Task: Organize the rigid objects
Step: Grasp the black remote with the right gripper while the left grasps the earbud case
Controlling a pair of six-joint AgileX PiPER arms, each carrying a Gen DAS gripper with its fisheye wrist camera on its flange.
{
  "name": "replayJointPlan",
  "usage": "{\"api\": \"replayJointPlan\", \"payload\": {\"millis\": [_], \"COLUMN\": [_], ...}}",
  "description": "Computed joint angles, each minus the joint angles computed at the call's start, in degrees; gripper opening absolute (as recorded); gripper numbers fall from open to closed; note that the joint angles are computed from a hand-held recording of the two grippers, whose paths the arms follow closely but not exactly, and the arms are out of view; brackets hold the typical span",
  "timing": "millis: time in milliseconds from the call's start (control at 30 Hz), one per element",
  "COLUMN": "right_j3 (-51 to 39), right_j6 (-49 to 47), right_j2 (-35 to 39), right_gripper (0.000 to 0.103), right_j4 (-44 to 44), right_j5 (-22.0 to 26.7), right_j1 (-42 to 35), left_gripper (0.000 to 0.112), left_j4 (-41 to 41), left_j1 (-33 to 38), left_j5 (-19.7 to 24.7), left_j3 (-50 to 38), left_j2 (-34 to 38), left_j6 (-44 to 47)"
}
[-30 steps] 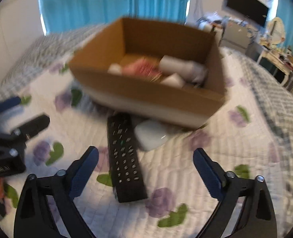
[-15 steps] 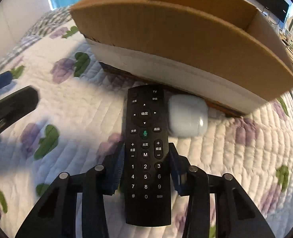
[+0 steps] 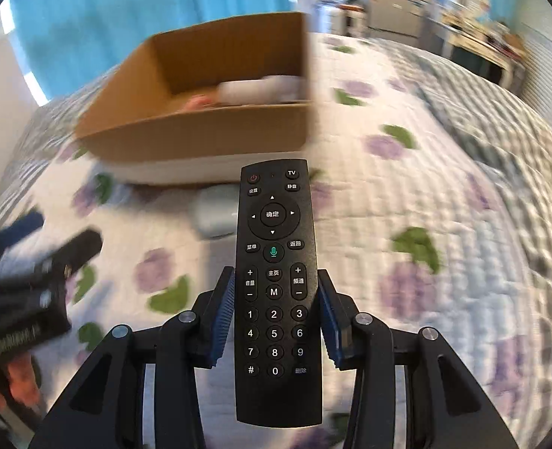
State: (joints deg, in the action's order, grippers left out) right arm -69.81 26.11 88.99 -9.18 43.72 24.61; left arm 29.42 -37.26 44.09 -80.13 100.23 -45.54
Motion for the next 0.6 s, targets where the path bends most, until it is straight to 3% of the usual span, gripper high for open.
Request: {"api": "replayJointPlan", "payload": {"millis": [333, 600], "right_j3": [-6.7, -9.8], "right_j6": [-1.2, -3.2], "right_j2": [7.3, 13.4], "right_gripper": [0.041, 0.041], "right_j4": [1.4, 2.8], "right_j5": [0.0, -1.1], "right_j1": [-7.9, -8.0], "left_gripper": [0.102, 0.085], "left_j4": [-10.2, -9.9], "left_j1": [0.2, 0.2], "left_j5": [0.5, 2.3], "left_j3": [-14.1, -20.6], "left_j2": [14.7, 21.5], "left_j6": [7.0, 7.3]}}
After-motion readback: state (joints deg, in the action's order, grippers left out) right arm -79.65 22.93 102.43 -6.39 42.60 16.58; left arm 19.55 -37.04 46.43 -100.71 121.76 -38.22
